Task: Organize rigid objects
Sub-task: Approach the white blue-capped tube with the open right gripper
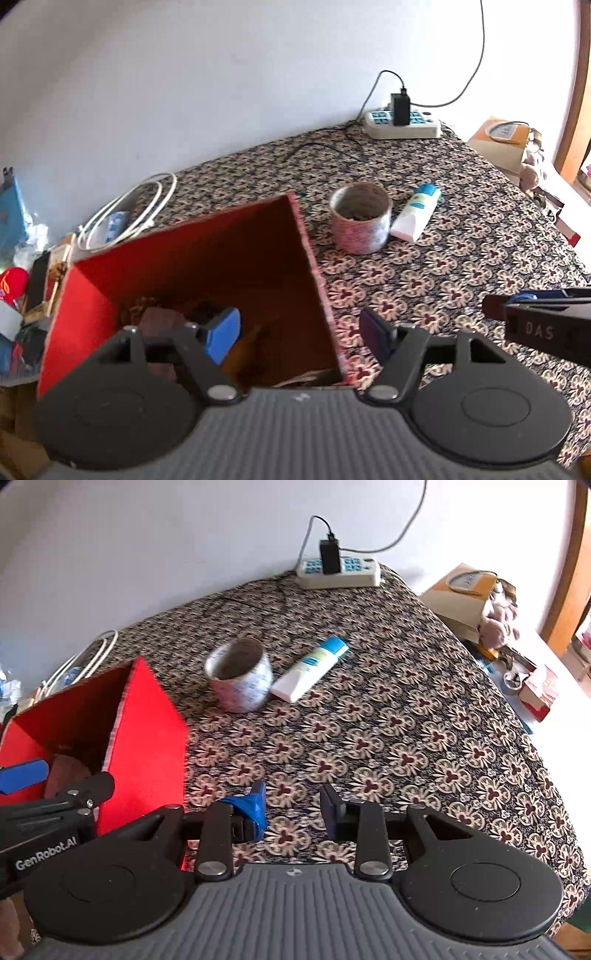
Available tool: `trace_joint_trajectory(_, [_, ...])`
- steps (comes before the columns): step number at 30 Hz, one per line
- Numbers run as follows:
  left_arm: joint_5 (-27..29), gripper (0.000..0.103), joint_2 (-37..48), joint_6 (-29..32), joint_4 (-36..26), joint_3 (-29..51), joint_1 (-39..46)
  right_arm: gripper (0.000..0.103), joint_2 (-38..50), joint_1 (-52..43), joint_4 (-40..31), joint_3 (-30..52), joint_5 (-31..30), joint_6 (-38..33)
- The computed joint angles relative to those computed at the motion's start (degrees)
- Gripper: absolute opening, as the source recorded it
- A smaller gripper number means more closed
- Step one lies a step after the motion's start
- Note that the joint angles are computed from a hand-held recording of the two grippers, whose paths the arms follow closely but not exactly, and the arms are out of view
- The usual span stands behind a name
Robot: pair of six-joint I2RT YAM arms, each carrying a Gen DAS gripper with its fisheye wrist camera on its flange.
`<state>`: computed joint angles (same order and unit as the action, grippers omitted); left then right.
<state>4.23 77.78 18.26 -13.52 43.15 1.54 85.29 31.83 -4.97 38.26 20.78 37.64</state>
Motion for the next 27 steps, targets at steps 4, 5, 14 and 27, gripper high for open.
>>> trace_joint_trajectory(4, [-2.56, 0.072, 0.94, -3.57, -0.72, 1.05, -4.73, 0.016, -0.29, -4.49, 0.32, -0.64, -4.05, -5.12])
trace_joint_trajectory(5, [-3.20, 0.072, 0.88, -4.19, -0.53, 0.94, -5.79, 0.016, -0.48, -5.89, 1.73, -1.48, -5.70, -6.61])
trace_joint_trajectory(14, [-10.09, 0.072, 5.47, -13.05, -0.90, 2.20, -16.54, 0.016, 1.72, -20.63, 9.18, -4.04, -22.19, -16.17])
trace_joint_trajectory(27, [-18.43, 0.072, 16.49, -23.04, -4.04, 7.49, -25.96, 0.016, 12.97, -31.90, 9.33, 1.33, -40.19, -23.49])
